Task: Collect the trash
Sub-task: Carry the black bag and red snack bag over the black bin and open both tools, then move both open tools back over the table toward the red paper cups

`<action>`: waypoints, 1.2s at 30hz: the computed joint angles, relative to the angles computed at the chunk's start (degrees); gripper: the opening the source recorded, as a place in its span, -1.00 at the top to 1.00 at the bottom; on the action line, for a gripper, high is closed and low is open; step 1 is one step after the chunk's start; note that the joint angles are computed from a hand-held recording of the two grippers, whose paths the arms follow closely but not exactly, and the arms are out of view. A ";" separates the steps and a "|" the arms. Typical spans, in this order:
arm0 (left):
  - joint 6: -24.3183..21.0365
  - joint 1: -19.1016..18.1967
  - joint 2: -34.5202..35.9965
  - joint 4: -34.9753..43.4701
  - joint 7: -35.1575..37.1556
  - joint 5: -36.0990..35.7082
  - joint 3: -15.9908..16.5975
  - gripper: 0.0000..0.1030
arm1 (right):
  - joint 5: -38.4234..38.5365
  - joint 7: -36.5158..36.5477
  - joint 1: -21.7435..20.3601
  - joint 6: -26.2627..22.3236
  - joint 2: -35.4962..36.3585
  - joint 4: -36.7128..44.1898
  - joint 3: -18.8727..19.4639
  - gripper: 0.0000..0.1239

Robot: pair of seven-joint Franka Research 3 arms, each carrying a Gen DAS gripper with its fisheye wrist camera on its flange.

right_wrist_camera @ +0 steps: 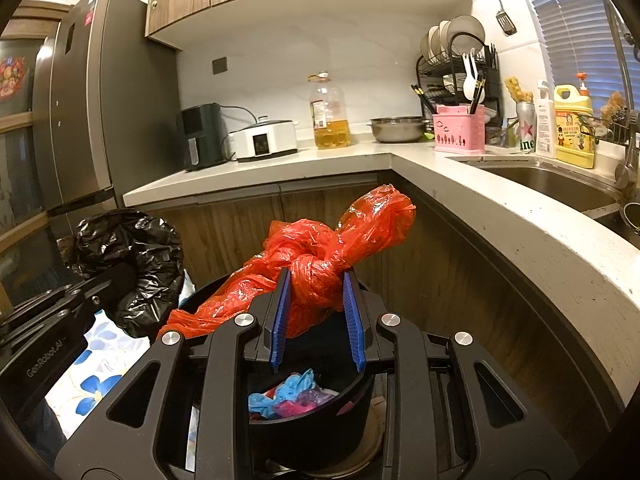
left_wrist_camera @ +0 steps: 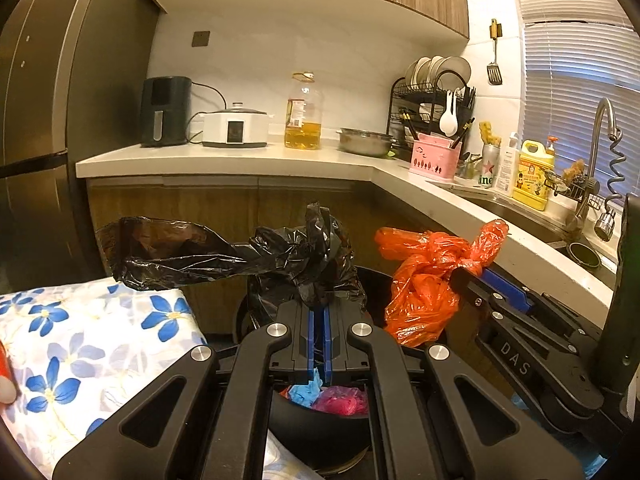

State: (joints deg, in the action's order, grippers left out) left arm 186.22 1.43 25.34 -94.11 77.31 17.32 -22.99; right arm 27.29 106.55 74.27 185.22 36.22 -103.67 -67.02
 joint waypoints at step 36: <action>2.05 -9.56 -2.90 -5.33 -4.09 -3.17 14.26 -0.68 | -3.79 2.51 -1.53 -0.15 -2.17 -1.19 2.23 -0.15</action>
